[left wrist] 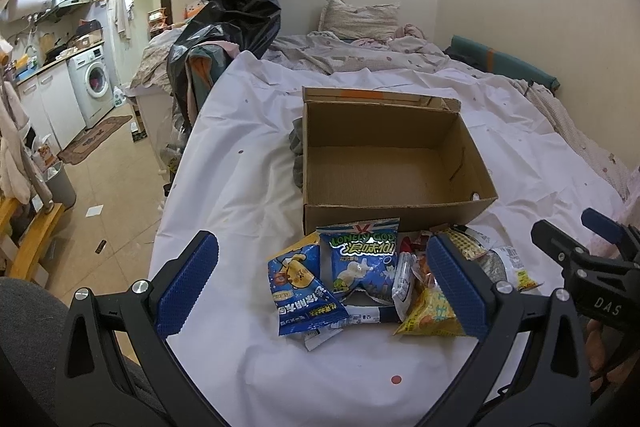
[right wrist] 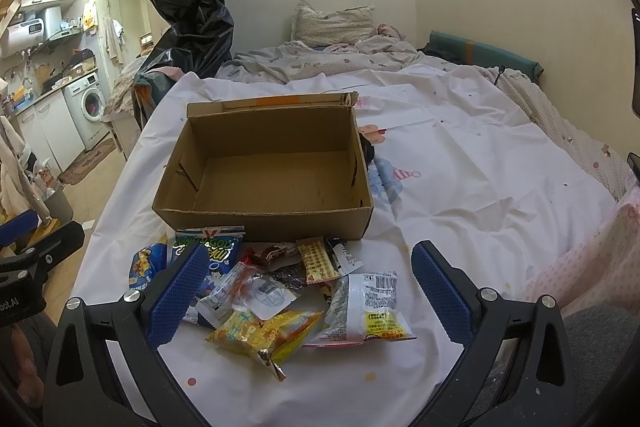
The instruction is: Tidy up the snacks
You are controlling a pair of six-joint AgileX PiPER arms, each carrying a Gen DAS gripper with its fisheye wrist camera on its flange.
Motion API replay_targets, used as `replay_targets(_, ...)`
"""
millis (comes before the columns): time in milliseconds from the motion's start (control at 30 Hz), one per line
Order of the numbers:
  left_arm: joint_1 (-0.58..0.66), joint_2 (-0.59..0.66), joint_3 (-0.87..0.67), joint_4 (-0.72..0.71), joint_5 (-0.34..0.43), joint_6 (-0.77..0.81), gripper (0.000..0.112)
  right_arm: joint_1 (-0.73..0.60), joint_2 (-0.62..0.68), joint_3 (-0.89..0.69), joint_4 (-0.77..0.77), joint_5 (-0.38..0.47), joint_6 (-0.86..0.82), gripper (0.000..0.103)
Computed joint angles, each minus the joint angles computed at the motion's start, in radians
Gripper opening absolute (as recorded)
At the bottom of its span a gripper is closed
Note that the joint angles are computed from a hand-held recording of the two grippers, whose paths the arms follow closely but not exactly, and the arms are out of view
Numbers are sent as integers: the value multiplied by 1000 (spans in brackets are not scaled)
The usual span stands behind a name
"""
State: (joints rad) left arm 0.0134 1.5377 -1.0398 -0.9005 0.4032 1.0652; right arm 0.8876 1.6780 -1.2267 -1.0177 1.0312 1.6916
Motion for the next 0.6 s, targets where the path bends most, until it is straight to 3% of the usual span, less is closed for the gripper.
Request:
replay_targets(133, -15, -1, -17, 64, -16, -78, 103, -14, -7, 2, 25, -23, -9, 103)
replay_targets(200, -24, 13, -53, 164, -7, -188, 103, -38, -24, 11, 54, -62, -31, 103)
replay_targets(333, -30, 87, -188, 368, 102, -405, 103, -145, -78, 32, 183, -191, -149, 103)
replay_targets(467, -35, 208, -374, 553, 225, -640, 103, -316, -104, 23, 439, -275, -380, 103)
replay_targets(567, -66, 365, -620, 740, 427, -833, 103, -463, -92, 3, 691, -297, -618, 103)
replay_targets(600, -70, 396, -665, 763, 460, -849, 103, -519, -77, -9, 781, -288, -706, 103)
